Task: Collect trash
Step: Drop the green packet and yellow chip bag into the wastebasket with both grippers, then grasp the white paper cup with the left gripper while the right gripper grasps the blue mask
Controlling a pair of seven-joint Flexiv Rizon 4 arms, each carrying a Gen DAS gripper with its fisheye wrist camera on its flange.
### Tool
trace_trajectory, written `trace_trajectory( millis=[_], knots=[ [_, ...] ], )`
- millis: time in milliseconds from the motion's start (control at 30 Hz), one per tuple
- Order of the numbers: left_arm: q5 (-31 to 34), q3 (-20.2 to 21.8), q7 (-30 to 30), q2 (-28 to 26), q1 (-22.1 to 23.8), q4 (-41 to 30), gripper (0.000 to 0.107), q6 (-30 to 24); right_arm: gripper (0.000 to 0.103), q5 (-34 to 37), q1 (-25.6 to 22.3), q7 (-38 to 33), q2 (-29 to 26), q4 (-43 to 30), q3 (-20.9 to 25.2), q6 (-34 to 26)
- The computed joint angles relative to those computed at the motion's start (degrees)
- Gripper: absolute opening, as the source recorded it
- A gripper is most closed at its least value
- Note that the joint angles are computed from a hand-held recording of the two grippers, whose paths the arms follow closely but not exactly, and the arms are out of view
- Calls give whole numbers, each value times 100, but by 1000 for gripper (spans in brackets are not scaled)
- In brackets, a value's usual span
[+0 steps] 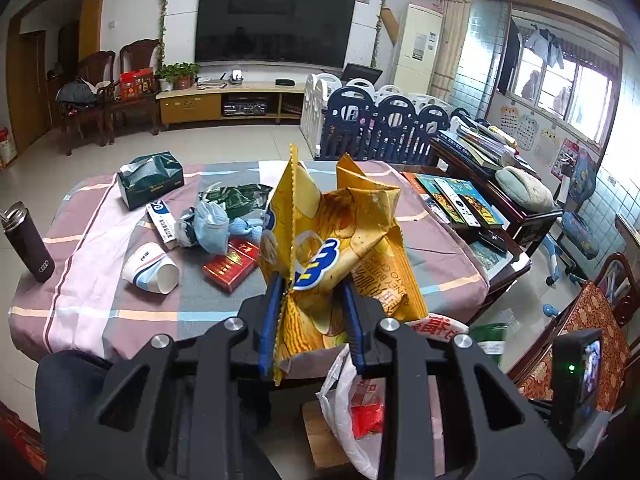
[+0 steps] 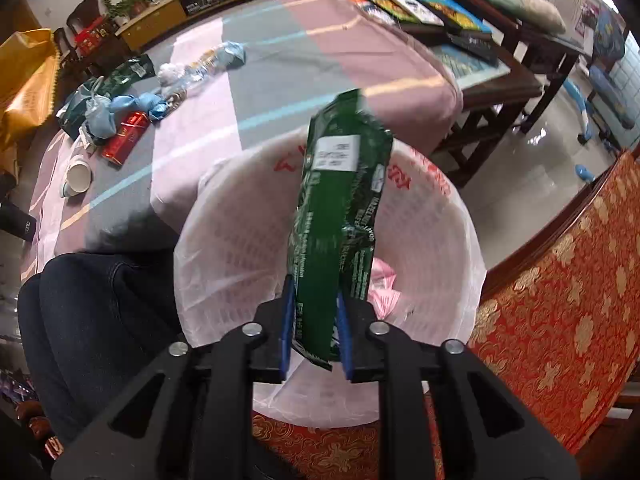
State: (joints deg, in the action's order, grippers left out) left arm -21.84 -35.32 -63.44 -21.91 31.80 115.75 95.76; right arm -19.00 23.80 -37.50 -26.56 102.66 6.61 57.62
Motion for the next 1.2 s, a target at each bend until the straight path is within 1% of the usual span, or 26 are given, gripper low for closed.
trace_trajectory(
  millis=[33, 67, 100, 233, 367, 400, 500, 567, 600, 633, 667, 700, 733, 767, 800, 833, 867, 900, 967, 1067, 1100, 1167, 1200],
  knots=[
    [-6, 61, -23, -6, -61, -16, 30, -50, 50, 31, -13, 32, 5, 3, -6, -13],
    [-16, 67, -6, -19, -81, -17, 30, -79, 68, -13, 8, 189, 52, 61, -81, 56],
    [-36, 60, 22, -37, -90, -19, 30, -124, 72, -112, 36, 383, 110, 140, -183, 186],
    [-255, 65, 202, -87, -162, -42, 30, -357, 73, -814, 114, 1432, 480, 599, -670, 818],
    [-513, 85, 457, -111, -280, -28, 30, -399, 73, -1990, 139, 2754, 881, 1068, -1182, 1355],
    [-565, 59, 532, -118, -293, -22, 30, -381, 73, -2331, 144, 3074, 968, 1152, -1293, 1428],
    [-673, -82, 731, -128, -247, 21, 30, -352, 73, -3057, 53, 3605, 1114, 1210, -1403, 1465],
    [-740, -363, 938, -157, -57, 62, 30, -421, 73, -3464, -21, 3863, 1177, 1213, -1398, 1453],
    [-802, -710, 1181, -196, 199, 89, 31, -647, 73, -3610, -63, 3942, 1200, 1205, -1365, 1426],
    [-900, -907, 1465, -224, 334, 68, 34, -1007, 73, -3735, -112, 3998, 1198, 1180, -1328, 1419],
    [-917, -917, 1708, -236, 344, -3, 42, -1476, 73, -3808, -179, 4028, 1198, 1166, -1277, 1434],
    [-610, -740, 1837, -311, 212, -164, 45, -2131, 73, -3840, -251, 4042, 1206, 1160, -1211, 1443],
    [-417, -418, 1873, -364, -80, -269, 47, -2412, 73, -3834, -327, 4032, 1194, 1146, -1134, 1461],
    [-273, -171, 1836, -414, -309, -328, 49, -2482, 73, -3789, -409, 3984, 1177, 1124, -1041, 1489],
    [-6, 238, 1668, -494, -647, -452, 52, -2566, 73, -3795, -482, 3963, 1157, 1106, -963, 1509],
    [247, 689, 1401, -565, -985, -617, 58, -2670, 73, -3806, -529, 3940, 1143, 1088, -903, 1489],
    [314, 954, 1252, -598, -1171, -713, 65, -2731, 73, -3835, -549, 3946, 1125, 1071, -860, 1455],
    [316, 1217, 1035, -649, -1326, -834, 68, -2791, 73, -3842, -574, 3937, 1108, 1055, -825, 1440],
    [1, 1428, 821, -709, -1402, -939, 81, -2781, 73, -3778, -621, 3891, 1054, 1024, -765, 1476],
    [-560, 1612, 726, -792, -1372, -1065, 84, -2754, 73, -3607, -621, 3750, 966, 969, -704, 1487],
    [-684, 1761, 609, -844, -1413, -1128, 85, -2668, 73, -3585, -600, 3721, 949, 965, -705, 1490],
    [-703, 2330, 73, -974, -1693, -1372, 87, -2518, 73, -3521, -558, 3636, 899, 930, -703, 1478],
    [-651, 2747, -342, -1116, -1883, -1591, 87, -2454, 73, -3479, -537, 3583, 869, 906, -701, 1466]
  ],
)
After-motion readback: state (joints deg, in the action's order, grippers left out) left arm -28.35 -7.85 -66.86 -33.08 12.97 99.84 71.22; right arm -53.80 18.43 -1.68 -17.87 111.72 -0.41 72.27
